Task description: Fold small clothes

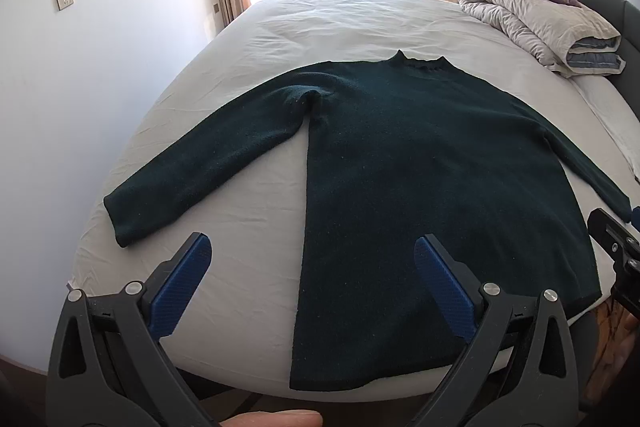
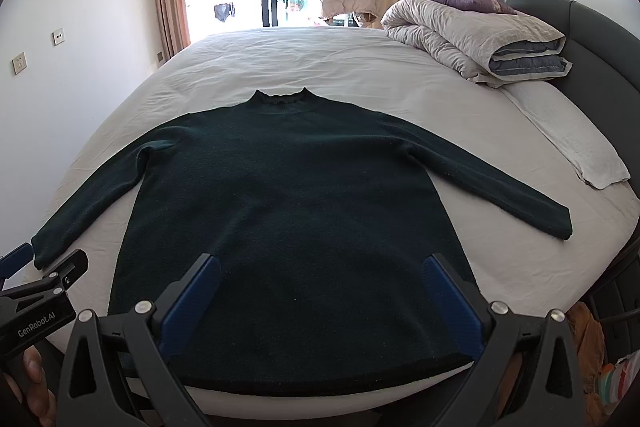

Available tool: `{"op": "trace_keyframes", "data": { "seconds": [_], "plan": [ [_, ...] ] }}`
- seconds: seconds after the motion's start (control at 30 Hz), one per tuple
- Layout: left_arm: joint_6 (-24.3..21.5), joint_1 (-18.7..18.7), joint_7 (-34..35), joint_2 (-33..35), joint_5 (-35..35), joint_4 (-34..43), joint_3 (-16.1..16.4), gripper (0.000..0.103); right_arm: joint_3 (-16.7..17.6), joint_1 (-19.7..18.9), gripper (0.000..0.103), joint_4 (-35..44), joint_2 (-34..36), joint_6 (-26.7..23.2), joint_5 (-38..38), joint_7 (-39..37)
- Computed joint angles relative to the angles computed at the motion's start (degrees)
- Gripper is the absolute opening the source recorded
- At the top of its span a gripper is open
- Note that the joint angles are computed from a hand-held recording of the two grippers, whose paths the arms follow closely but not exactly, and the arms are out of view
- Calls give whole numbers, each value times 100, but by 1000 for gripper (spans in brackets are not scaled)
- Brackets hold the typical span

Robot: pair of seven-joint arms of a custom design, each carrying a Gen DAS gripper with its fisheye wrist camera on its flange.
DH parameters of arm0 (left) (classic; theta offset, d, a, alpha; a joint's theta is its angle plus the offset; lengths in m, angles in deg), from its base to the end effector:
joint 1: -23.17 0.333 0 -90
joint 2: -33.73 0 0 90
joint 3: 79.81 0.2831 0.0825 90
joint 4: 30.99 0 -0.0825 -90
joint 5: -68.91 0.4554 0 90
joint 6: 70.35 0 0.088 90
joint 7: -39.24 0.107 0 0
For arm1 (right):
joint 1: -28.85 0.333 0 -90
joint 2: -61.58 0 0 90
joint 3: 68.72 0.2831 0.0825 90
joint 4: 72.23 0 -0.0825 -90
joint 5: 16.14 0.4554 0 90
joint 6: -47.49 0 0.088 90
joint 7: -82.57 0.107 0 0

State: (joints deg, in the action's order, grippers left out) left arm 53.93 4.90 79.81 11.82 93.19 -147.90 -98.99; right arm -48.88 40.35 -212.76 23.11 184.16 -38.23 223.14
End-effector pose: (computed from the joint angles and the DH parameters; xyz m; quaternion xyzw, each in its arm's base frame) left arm 0.4467 -0.3490 0.6110 -0.6786 0.6482 -0.2230 0.2640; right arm 0.4178 0.2606 0.5358 -0.6096 0.6982 -0.2913 0.2367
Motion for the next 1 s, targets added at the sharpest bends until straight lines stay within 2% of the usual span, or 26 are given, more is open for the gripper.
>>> {"op": "trace_keyframes", "data": {
  "seconds": [1.0],
  "plan": [
    [-66, -28, -18, 12, -36, 18, -8, 103, -3, 11, 103, -6, 2, -12, -7, 6]
  ]
}}
